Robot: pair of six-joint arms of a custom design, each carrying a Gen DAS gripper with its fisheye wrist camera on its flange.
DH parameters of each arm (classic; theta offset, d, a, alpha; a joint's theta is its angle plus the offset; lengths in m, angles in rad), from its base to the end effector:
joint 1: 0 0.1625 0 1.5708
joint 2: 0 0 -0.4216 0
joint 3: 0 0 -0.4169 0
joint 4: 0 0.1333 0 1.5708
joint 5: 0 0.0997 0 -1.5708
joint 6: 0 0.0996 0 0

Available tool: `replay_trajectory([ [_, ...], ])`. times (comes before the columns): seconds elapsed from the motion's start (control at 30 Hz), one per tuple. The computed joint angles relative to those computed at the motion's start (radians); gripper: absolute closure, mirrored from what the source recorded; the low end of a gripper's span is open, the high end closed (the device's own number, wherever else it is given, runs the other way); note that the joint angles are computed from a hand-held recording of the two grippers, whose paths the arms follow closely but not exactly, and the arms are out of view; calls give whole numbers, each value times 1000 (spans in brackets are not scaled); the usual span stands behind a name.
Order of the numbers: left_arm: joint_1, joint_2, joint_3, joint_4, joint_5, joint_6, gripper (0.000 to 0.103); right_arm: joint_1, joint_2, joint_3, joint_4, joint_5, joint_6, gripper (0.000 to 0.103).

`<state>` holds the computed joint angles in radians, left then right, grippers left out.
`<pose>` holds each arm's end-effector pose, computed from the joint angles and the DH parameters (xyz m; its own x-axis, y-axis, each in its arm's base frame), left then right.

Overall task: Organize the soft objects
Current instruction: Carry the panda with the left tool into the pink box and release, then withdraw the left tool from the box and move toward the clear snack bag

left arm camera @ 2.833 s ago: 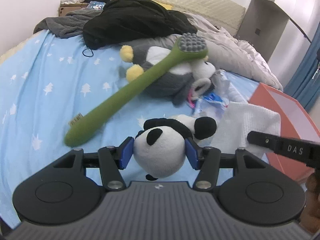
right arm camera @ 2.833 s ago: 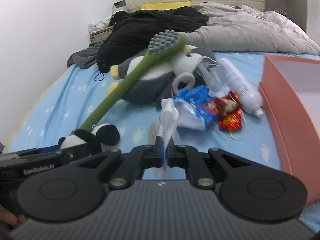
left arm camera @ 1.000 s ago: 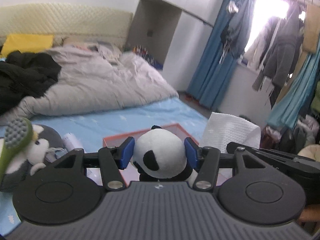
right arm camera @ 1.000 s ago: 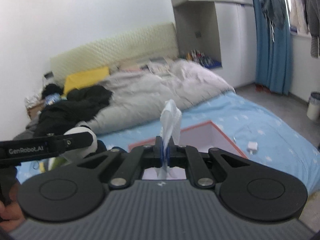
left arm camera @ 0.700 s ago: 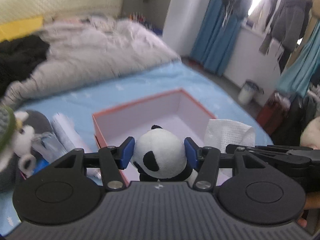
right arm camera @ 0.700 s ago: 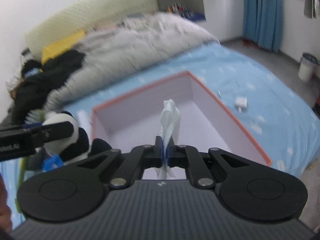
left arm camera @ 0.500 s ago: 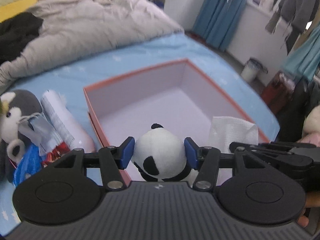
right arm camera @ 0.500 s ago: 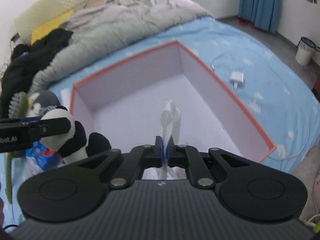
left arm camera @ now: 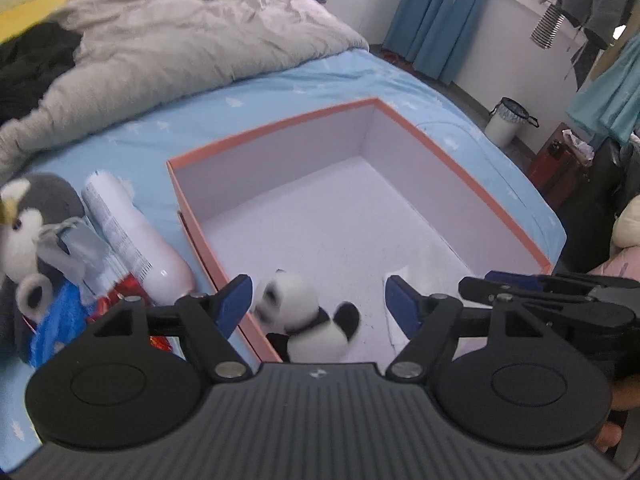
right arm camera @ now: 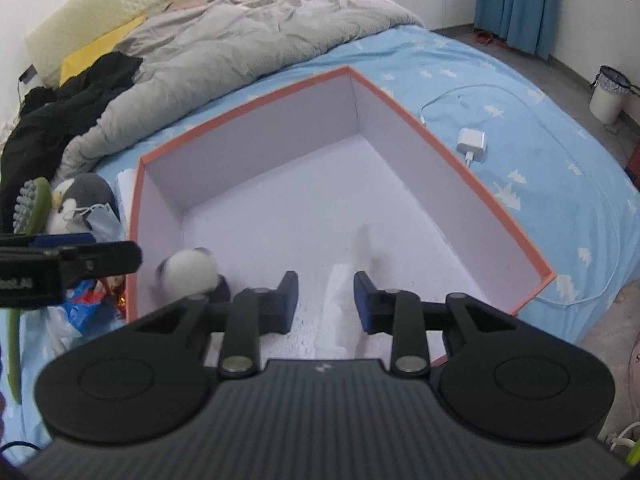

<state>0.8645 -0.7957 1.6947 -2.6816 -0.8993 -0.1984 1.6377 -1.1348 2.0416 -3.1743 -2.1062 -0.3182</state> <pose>-0.2852 -0.6352 0.0821 -0.7922 0.2540 -0.5549 0.4879 0.8097 -0.3260 0.1202 -0.5596 0.2146 -0.8198 0.0162 0.5724 -0.3240 0.8110 -0.4871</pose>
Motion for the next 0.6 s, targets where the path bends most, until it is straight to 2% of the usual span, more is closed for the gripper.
replay_trajectory([
  [0.13, -30, -34, 70, -105, 46, 87, 25, 13, -12, 34, -86, 23, -33, 69],
  [0.23, -49, -60, 127, -178, 73, 123, 25, 26, -14, 71, -197, 44, -82, 69],
  [0.6, -116, -176, 324, -386, 104, 137, 25, 73, -26, 193, -449, 105, -183, 69],
])
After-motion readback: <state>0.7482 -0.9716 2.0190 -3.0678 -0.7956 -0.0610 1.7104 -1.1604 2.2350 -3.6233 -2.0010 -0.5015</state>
